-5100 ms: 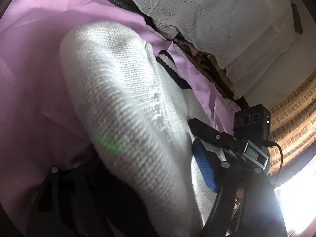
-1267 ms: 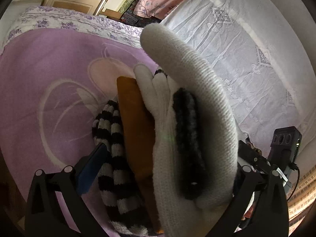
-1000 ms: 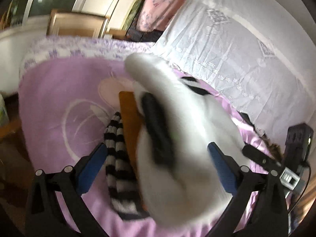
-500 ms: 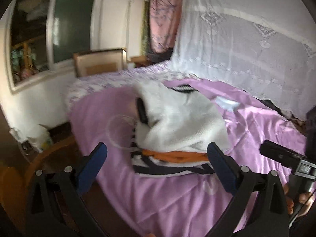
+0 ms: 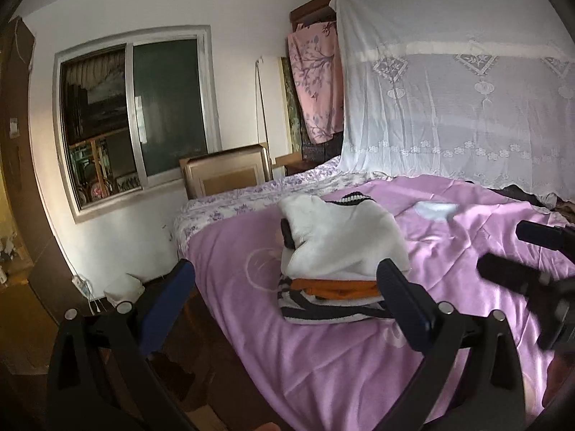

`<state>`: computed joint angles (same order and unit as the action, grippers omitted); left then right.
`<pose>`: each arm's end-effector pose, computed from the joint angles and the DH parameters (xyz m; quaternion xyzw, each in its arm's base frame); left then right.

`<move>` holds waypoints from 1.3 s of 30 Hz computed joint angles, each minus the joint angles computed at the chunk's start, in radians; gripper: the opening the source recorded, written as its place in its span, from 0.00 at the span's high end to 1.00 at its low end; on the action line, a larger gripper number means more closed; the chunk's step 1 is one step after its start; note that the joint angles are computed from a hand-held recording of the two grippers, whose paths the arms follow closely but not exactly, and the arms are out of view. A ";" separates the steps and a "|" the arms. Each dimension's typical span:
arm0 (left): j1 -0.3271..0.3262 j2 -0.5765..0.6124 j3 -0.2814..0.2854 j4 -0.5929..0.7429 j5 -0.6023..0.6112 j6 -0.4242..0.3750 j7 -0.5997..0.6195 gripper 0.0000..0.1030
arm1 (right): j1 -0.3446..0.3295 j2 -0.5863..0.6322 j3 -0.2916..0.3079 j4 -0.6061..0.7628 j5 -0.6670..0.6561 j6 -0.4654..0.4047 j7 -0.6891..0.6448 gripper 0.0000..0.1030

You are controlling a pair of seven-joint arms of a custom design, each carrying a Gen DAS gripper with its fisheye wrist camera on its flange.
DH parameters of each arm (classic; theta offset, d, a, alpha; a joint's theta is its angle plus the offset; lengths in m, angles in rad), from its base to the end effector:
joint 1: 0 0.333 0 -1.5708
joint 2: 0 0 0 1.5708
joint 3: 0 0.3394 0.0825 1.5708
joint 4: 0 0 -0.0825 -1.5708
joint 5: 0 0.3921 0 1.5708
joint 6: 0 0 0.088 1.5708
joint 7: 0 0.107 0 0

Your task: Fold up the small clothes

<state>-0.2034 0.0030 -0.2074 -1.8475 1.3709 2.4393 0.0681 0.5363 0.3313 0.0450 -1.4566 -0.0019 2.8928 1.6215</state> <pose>0.5657 -0.2442 0.6046 -0.6383 0.5096 -0.3121 0.4852 0.6086 0.3923 0.6540 -0.7365 0.4266 -0.2331 0.4704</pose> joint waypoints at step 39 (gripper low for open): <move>-0.029 0.081 0.032 0.060 -0.162 -0.003 0.172 0.04 | -0.014 0.048 0.022 0.044 0.067 -0.055 -0.055 0.03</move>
<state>-0.2328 0.0839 -0.1758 -1.7872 1.2090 2.4367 0.2404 0.5224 0.3793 0.0667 -1.4127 0.0649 2.8377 1.5663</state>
